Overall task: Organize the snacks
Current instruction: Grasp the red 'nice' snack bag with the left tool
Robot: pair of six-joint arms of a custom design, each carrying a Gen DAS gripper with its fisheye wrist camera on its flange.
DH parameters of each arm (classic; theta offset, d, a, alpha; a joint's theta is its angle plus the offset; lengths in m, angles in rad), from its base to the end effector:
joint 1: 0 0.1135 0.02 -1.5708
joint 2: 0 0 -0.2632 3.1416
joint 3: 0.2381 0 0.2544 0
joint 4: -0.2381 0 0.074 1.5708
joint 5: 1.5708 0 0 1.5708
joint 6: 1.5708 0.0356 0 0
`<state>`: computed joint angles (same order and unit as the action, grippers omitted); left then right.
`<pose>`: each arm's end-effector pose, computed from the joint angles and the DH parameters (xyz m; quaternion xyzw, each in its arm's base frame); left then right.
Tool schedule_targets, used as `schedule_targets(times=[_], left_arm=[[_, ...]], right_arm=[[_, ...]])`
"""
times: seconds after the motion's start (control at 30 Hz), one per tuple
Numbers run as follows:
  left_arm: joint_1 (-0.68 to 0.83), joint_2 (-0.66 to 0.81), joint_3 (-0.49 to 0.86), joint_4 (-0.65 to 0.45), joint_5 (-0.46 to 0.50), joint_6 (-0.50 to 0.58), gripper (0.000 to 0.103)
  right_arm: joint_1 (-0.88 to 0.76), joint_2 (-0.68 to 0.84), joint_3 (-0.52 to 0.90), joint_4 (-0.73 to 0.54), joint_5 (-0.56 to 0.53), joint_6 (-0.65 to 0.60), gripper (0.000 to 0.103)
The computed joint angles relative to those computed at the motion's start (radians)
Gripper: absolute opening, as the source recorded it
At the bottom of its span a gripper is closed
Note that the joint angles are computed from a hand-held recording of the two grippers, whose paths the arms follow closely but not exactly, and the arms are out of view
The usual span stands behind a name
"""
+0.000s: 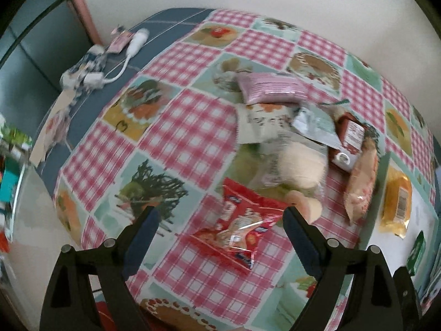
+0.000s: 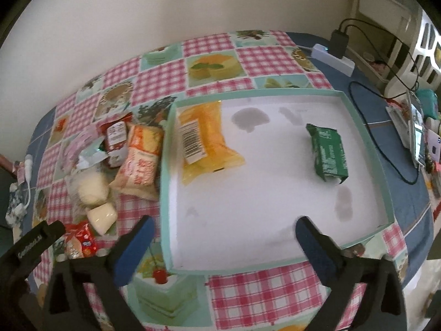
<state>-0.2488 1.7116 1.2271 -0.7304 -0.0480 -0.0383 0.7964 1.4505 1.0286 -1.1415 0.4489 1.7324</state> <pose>0.3317 -0.0825 0.2094 0.0991 0.9789 -0.0019 0.1785 0.1784 0.1603 0.2222 0.4405 0.8697 -0.0637 0.2133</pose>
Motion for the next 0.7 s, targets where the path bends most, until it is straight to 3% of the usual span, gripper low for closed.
schedule_targets(times=[0.37, 0.7], left_arm=[[0.059, 0.035, 0.014, -0.032, 0.041, -0.001, 0.091], [0.001, 0.112, 0.045, -0.087, 0.041, 0.049, 0.091]], right_arm=[[0.018, 0.081, 0.055, 0.072, -0.027, -0.071, 0.103], [-0.027, 0.104, 0.034, 0.142, -0.093, -0.152, 0.103]])
